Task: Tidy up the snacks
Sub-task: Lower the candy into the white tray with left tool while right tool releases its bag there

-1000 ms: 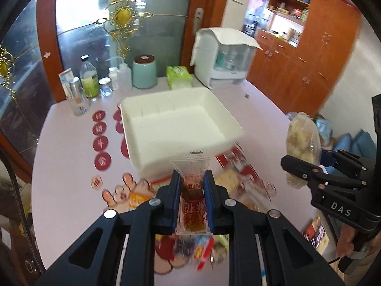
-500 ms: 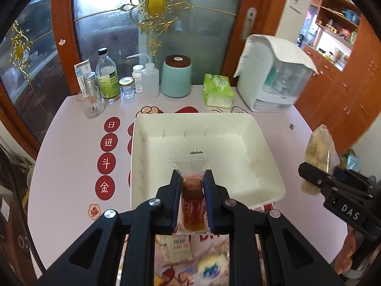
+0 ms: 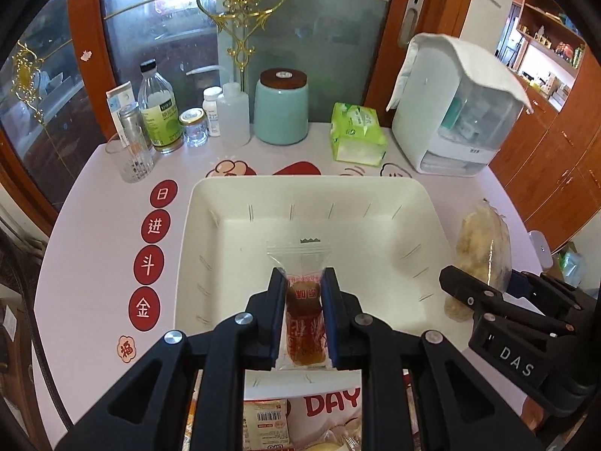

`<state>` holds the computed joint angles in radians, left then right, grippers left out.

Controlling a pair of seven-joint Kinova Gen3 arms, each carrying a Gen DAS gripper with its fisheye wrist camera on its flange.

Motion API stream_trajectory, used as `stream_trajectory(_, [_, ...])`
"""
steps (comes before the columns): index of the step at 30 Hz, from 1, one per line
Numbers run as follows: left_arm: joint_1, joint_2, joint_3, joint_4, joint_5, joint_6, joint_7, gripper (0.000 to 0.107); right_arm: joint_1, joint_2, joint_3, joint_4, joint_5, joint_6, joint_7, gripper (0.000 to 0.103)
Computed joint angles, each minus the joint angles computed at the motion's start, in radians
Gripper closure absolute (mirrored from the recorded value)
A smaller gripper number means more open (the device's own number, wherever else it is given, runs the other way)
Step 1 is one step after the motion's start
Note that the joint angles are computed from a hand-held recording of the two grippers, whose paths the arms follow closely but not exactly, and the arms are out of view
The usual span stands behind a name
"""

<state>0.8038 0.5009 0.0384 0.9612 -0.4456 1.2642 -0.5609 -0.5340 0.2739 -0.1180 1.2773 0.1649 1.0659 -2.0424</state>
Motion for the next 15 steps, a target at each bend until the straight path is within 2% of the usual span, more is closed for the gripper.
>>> stream_trajectory(15, [-0.023,0.073,-0.004,-0.037,0.058,0.042,-0.035,0.089,-0.007,0.074,0.008,-0.028,-0.018,0.022,0.040,0.055])
